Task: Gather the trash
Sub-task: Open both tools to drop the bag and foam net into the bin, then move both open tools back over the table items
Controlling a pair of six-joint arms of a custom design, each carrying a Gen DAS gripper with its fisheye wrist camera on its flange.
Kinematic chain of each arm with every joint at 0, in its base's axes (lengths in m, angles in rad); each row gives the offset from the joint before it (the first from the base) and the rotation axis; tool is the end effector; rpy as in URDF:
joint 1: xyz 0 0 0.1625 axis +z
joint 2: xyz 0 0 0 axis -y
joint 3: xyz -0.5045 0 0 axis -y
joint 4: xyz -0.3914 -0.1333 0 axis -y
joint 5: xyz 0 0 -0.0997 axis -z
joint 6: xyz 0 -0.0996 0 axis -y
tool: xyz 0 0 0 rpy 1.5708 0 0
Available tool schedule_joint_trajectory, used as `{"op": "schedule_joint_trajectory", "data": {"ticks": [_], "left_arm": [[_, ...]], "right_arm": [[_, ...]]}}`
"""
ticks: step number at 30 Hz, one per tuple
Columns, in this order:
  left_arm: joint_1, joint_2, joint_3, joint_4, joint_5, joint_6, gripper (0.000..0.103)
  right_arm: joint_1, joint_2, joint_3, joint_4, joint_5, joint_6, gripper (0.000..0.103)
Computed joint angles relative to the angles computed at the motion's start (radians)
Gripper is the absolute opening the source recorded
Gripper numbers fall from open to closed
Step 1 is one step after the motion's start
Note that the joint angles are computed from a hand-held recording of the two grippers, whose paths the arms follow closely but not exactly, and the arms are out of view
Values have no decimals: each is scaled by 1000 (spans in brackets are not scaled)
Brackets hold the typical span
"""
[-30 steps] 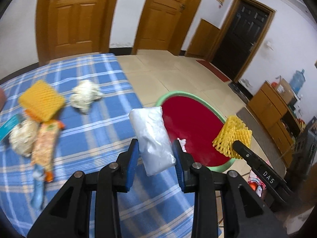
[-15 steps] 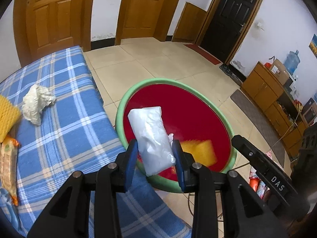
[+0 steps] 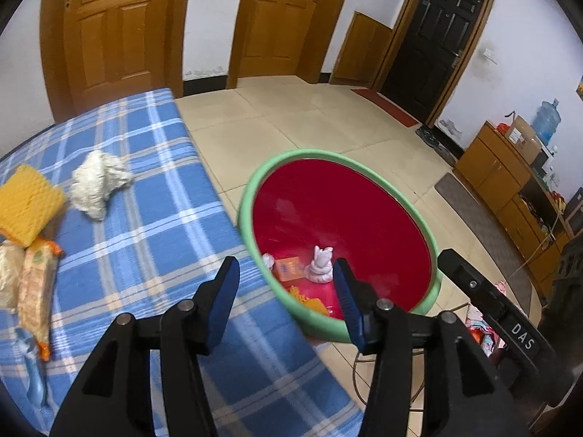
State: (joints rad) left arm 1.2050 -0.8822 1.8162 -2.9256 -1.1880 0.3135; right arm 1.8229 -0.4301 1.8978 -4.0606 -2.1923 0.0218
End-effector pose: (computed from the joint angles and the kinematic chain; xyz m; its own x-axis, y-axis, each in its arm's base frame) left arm -0.0847 -0.6979 0.1938 -0.7753 0.4430 -0.4503 0.5946 0.7524 -0.2834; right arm 0.2276 -0.5815 0.0264 -0.9138 0.2892 0.2850 -0.1102 0.4989 -0.8596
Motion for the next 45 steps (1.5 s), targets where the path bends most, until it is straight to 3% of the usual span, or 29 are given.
{"op": "schedule_joint_trajectory", "data": {"ticks": [8, 26, 34, 43, 45], "left_arm": [[20, -65, 32, -16, 3, -26, 53], [102, -188, 105, -121, 111, -57, 53], [145, -199, 102, -147, 167, -66, 53], [173, -187, 95, -111, 183, -53, 54], [177, -183, 94, -113, 188, -48, 45]], "right_arm": [[25, 11, -13, 25, 10, 12, 50], [89, 53, -84, 141, 29, 4, 50], [114, 74, -119, 191, 35, -1, 51], [125, 88, -148, 249, 30, 12, 51], [127, 89, -151, 254, 30, 12, 51]]}}
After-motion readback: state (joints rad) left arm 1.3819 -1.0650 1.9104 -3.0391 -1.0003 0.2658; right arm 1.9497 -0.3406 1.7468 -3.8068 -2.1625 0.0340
